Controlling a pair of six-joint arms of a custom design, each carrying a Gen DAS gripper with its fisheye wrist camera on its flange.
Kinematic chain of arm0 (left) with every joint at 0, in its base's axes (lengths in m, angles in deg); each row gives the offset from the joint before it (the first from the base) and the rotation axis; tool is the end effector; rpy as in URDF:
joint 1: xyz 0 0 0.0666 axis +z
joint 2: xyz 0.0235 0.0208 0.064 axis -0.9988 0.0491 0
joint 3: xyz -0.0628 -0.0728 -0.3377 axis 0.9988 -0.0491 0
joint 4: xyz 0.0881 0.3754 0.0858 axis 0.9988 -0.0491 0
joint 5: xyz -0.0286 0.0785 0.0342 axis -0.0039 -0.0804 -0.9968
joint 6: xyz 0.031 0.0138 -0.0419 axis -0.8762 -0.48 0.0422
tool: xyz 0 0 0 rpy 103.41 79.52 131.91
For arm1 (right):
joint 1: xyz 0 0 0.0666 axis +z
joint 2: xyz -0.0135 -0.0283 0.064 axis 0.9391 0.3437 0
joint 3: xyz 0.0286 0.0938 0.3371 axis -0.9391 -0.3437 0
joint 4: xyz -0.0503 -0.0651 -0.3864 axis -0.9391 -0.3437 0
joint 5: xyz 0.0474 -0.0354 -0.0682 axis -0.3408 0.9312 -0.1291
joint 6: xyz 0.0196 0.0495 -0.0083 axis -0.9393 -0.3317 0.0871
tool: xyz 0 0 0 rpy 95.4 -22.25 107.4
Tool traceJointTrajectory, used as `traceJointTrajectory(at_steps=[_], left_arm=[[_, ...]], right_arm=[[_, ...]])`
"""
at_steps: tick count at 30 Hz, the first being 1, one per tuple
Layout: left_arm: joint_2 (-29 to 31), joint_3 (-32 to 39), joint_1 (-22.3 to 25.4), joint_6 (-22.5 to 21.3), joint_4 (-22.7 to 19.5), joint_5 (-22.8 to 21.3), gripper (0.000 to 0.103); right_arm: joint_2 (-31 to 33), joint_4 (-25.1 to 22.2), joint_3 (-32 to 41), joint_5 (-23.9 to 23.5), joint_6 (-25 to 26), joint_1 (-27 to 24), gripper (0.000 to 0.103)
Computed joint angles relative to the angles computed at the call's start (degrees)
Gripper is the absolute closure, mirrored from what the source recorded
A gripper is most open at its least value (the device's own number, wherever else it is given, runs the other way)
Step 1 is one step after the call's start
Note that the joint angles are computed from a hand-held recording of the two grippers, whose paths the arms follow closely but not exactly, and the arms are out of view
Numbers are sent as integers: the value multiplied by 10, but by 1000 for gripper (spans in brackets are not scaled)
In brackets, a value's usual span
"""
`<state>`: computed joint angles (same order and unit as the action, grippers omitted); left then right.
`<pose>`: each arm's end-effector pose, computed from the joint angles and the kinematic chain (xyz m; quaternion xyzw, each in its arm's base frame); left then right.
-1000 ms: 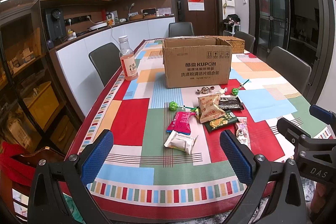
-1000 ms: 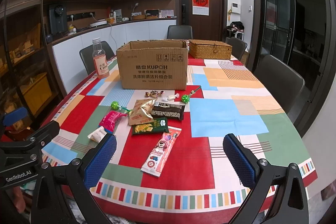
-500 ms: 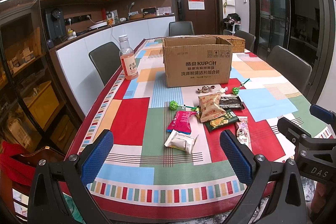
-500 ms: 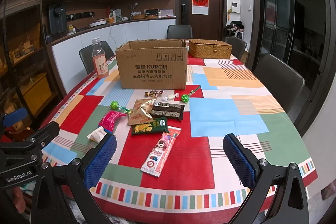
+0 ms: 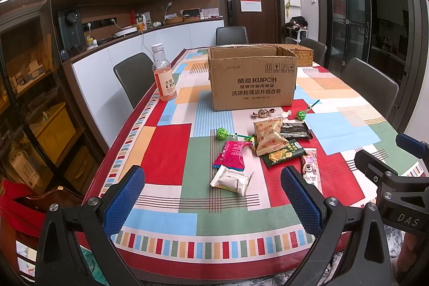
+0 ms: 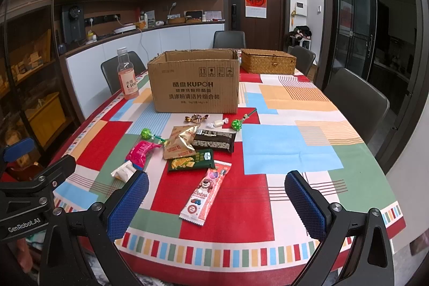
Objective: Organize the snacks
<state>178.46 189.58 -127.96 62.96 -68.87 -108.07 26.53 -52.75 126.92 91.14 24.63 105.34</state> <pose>0.3877 -0.2992 0.5415 -0.1620 0.8720 0.1368 0.4412 0.4622 0.3236 0.5172 -0.2073 0.8613 0.1153 0.4494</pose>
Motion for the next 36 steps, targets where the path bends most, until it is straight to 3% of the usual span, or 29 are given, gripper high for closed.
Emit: traceJointTrajectory(at_steps=[20, 28, 36], left_arm=[[-9, -27, 5, 12, 5, 17, 0], [-8, -31, 25, 10, 9, 46, 0], [-5, -45, 59, -5, 30, 113, 0]], right_arm=[[13, -14, 9, -3, -1, 0, 1], [51, -57, 55, -12, 3, 2, 1], [114, -122, 135, -18, 11, 3, 1]])
